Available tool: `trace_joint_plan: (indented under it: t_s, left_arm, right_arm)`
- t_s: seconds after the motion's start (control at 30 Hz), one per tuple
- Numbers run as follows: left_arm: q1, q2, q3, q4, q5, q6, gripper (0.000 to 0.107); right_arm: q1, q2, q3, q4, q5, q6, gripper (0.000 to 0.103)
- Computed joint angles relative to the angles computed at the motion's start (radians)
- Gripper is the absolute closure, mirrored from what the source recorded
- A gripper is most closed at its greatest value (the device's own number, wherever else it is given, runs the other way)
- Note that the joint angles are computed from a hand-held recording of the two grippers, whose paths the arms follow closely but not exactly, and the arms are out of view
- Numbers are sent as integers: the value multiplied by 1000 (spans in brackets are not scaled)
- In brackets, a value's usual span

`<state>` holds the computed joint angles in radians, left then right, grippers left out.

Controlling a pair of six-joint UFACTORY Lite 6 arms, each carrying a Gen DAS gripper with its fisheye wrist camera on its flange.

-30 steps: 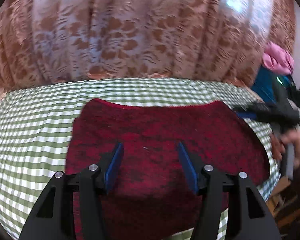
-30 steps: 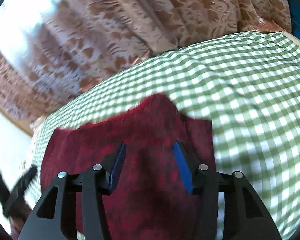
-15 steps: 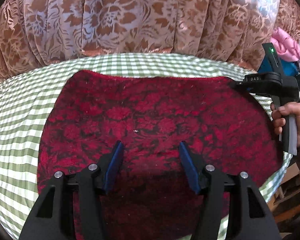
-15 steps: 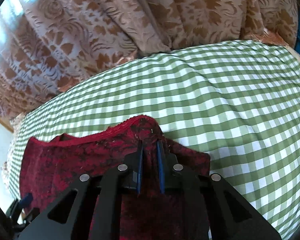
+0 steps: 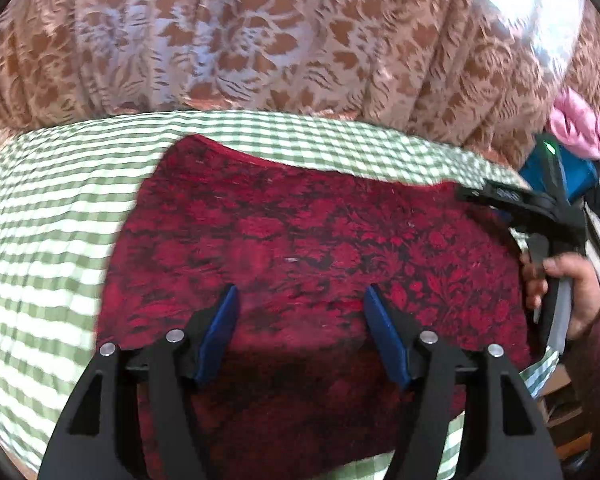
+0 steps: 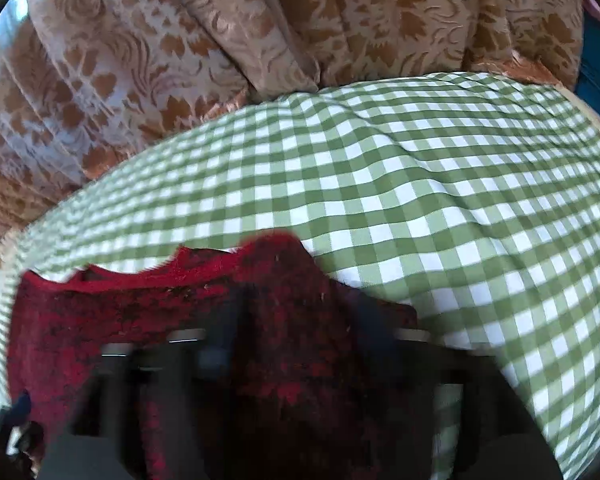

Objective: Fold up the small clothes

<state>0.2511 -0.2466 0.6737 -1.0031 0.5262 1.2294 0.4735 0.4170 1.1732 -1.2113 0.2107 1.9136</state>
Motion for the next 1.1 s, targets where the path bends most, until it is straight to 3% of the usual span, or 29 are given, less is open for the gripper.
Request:
trace_joint_plan:
  t_s: [0.07,0.3,0.57,0.7,0.77,0.83,0.93,1.1]
  left_arm:
    - [93,-15,22,8,81,15,42]
    - [441,46,96,22,262,139,44]
    - [739,286,213,106,523,221,44]
    - [742,311,186,98,549,256,44]
    - [718,338,190,98,536,247,49]
    - [690,361,191,120,537,240,86]
    - [702,298,144,121,499,297,93]
    - [688,313,129,132,427,326,93]
  right_arm:
    - [35,-67,-49,-121,34,130,32]
    - [233,-233,-168,-209,119,217,32]
    - [448,-186,-137,-231,123,262,32]
    - [471,-134,-117,-259,123,301,26]
    - [472,-111,-115,-263,122,310,25]
    - [463,-100,-124,-339,106,386,24]
    - [452,-97,-139,-426,89,463,23]
    - [429,-83,-153,-531,54,536,23]
